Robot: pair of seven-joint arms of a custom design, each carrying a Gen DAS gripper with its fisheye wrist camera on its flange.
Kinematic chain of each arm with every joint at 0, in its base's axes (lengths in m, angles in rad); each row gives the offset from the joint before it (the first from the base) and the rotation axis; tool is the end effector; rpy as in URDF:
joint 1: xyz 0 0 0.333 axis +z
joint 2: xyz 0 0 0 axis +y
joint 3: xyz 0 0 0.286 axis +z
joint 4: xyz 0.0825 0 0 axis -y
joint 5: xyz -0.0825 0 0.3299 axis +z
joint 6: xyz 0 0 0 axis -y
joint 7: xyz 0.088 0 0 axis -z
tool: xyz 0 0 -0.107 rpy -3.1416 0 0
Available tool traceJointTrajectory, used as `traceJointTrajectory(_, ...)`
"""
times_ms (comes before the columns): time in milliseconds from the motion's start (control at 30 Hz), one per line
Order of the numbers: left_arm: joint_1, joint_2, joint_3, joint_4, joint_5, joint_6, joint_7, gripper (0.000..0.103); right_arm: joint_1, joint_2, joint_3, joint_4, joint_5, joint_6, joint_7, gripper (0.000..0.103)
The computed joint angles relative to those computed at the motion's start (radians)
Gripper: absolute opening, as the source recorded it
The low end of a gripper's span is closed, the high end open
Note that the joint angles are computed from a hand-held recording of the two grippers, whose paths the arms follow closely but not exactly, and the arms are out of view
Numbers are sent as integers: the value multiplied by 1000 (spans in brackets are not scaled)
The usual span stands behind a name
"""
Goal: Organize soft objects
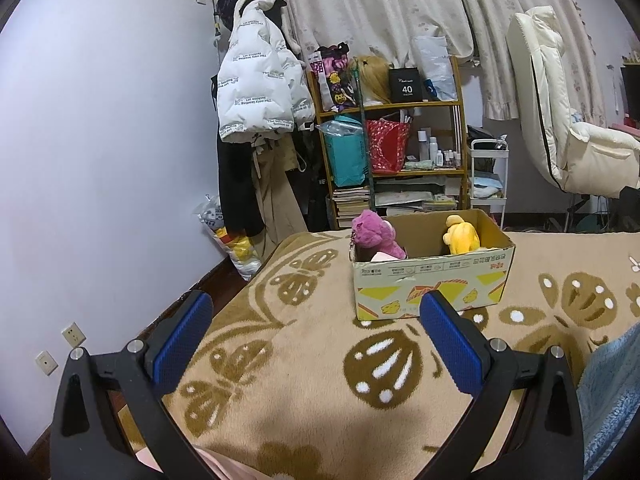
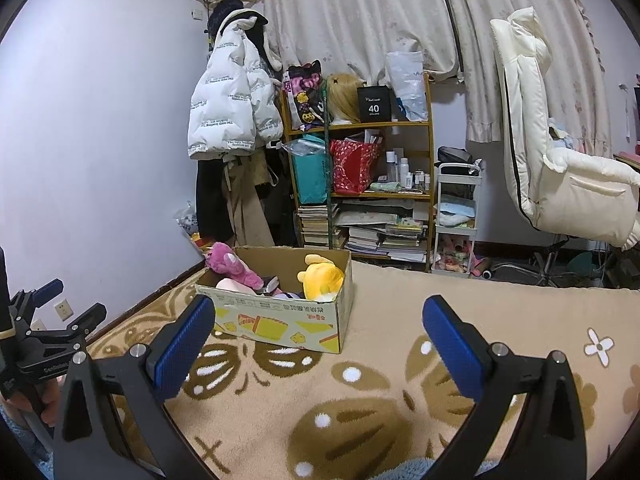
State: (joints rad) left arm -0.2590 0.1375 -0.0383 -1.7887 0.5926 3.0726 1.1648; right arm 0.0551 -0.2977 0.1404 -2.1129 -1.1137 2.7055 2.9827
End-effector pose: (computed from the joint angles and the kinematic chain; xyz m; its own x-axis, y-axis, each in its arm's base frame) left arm 0.5494 -0.2137 0.5911 -0.3252 -0.9286 -0.1790 -0.3305 0.2889 -0.8985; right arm 0.4533 0.1301 0.6104 -0.2927 -0.9502 -0.1073 -0.3425 0.2090 -0.9160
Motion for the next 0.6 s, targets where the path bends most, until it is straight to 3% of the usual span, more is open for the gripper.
traceJointTrajectory(600, 2, 5, -8, 14, 5, -21, 6, 102, 0, -10, 7, -2, 6, -7, 3, 103)
